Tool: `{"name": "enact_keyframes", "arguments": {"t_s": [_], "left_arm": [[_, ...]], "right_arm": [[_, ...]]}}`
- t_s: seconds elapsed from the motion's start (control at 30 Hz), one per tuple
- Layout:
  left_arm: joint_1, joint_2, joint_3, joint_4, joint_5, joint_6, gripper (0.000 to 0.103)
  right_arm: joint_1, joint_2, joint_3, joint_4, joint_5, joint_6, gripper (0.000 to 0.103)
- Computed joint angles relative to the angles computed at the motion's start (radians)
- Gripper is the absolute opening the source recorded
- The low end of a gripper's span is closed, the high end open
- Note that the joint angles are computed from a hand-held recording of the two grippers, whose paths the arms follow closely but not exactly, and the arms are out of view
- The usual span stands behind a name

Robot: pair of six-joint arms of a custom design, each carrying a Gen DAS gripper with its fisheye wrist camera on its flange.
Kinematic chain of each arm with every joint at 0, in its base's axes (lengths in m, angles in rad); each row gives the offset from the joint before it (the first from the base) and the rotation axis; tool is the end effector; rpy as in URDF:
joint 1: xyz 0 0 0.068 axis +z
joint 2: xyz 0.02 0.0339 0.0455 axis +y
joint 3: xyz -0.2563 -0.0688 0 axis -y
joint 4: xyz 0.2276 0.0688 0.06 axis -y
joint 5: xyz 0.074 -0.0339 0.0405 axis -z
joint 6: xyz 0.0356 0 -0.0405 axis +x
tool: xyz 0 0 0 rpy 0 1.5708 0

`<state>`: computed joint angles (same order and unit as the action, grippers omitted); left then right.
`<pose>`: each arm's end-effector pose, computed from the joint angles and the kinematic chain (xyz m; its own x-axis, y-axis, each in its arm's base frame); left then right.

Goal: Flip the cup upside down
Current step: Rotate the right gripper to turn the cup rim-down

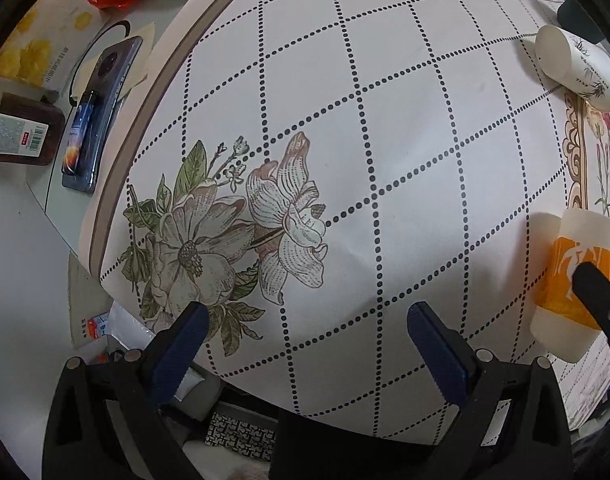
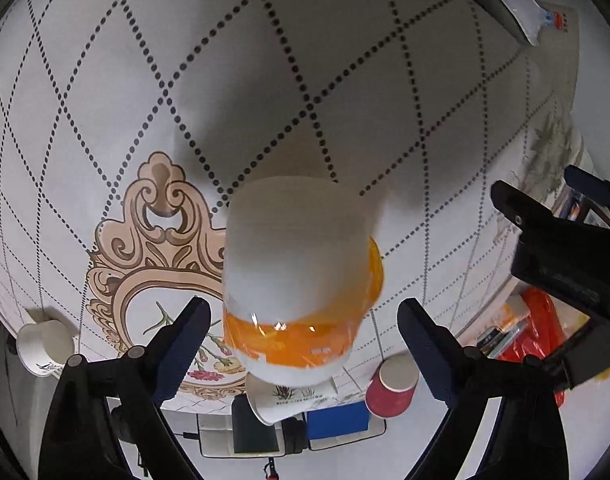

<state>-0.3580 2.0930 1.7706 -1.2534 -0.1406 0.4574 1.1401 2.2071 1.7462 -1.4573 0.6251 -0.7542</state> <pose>0.3597 -0.1292 0.2112 -0.6868 0.7238 0.0664 0.7255 0.6771 0.1235 0.1725 0.3255 0.1754 0.2754 -0.7306 0.6249 -0.8664 -0.4702 -0.1679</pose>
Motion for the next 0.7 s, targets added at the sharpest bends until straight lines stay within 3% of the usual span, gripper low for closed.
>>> {"name": "enact_keyframes", "arguments": {"t_s": [0.03,0.13,0.27,0.7], "left_arm": [[0.000,0.007,0.009,-0.003,0.000,-0.001,0.102],[-0.002,0.026,0.037,-0.013,-0.003,-0.006,0.102],[-0.003,0.035,0.053,-0.018,-0.009,-0.005,0.102],[-0.047,0.026,0.095,-0.043,-0.025,-0.013,0.102]], "right_arm": [[-0.006,-0.008,-0.019,0.019,-0.005,-0.015,0.093],[-0.012,-0.001,-0.048,0.061,-0.008,-0.027,0.077],[-0.030,-0.027,-0.120,0.135,-0.003,-0.027,0.075],[-0.114,-0.004,-0.061,0.109,-0.018,0.187,0.073]]}}
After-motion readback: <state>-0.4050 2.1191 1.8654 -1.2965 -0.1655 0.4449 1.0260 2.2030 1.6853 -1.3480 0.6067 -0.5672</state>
